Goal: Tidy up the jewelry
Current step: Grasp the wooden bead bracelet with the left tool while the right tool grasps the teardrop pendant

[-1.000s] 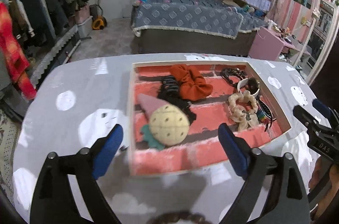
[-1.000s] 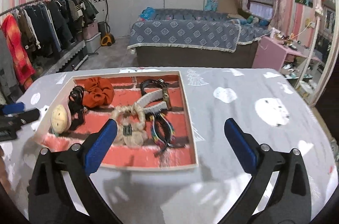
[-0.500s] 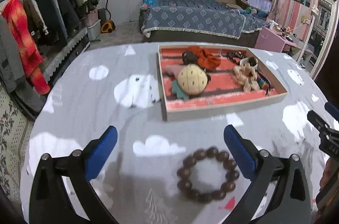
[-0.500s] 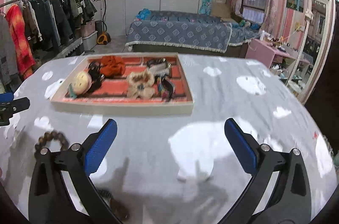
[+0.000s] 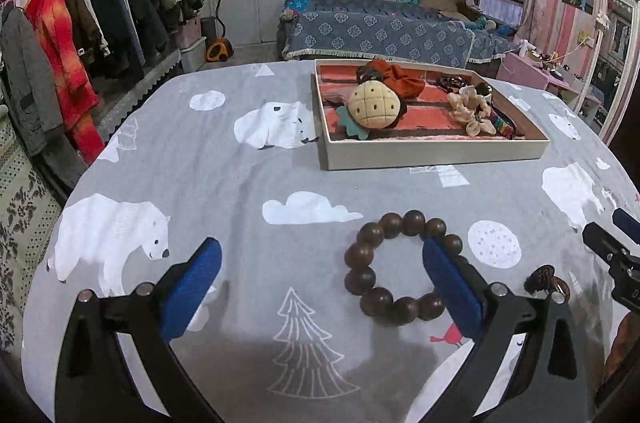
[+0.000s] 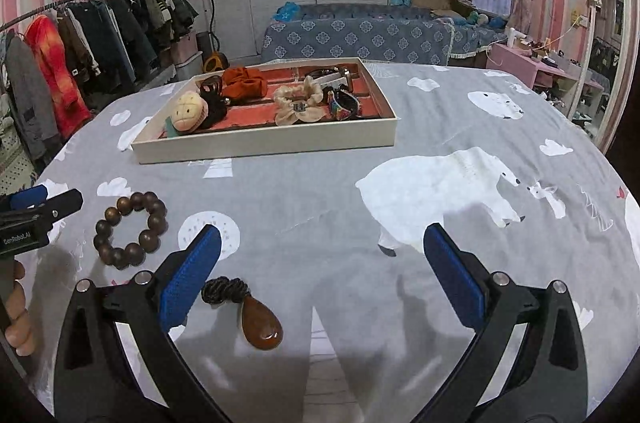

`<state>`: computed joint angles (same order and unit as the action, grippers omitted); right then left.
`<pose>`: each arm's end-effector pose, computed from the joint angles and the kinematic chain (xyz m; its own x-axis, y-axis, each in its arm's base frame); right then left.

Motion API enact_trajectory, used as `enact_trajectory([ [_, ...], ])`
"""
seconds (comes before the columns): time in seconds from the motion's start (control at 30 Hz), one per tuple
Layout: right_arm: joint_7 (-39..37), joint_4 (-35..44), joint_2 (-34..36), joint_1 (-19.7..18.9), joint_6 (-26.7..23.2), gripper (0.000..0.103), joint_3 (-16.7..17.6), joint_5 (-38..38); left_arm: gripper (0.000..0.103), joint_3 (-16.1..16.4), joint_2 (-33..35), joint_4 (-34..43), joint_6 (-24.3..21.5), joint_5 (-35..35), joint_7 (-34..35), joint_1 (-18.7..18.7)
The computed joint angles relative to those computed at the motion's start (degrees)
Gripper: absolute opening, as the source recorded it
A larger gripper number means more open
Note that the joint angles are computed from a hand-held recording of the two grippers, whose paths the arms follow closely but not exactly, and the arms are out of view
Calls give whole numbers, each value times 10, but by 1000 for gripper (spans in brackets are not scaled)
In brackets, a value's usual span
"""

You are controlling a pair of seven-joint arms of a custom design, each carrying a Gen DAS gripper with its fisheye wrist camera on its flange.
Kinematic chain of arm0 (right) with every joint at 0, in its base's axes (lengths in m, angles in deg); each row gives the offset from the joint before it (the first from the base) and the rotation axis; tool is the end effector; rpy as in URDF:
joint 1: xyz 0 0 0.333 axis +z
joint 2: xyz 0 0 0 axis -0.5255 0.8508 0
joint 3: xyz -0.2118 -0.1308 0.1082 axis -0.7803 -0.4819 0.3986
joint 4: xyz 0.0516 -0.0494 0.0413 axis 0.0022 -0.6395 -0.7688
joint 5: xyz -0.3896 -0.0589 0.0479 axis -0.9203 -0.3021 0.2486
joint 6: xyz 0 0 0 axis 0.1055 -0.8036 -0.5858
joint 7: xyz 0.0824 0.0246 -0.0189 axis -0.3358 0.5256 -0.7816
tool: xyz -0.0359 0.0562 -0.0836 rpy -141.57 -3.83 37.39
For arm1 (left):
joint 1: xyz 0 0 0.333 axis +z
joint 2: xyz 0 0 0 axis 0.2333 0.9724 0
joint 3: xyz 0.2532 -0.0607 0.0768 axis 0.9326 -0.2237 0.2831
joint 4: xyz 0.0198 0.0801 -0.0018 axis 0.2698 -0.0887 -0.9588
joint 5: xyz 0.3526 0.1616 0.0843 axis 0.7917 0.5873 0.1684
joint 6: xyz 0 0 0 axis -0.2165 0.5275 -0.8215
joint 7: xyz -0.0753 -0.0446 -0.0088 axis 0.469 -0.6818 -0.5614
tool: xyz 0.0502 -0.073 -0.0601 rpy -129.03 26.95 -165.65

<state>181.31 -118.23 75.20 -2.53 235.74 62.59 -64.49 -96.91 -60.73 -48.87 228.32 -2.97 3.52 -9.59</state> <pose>0.5246 0.3782 0.4874 0.0692 -0.9975 -0.0128 -0.6332 -0.0340 -0.7733 0.5674 -0.3465 0.4792 0.0042 -0.9999 0.0114 -0.6848 -0.0111 -0.7286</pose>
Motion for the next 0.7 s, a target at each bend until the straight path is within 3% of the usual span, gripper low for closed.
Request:
enact_trajectory([
  [0.13, -4, 3, 8, 5, -7, 99, 0, -8, 98, 4, 3, 1, -17, 41, -30, -9],
  [0.47, -50, 23, 30, 16, -17, 99, -1, 7, 98, 6, 28, 22, -43, 10, -1, -7],
  [0.7, -139, 55, 59, 16, -34, 99, 5, 77, 98, 8, 60, 58, -79, -17, 41, -15],
])
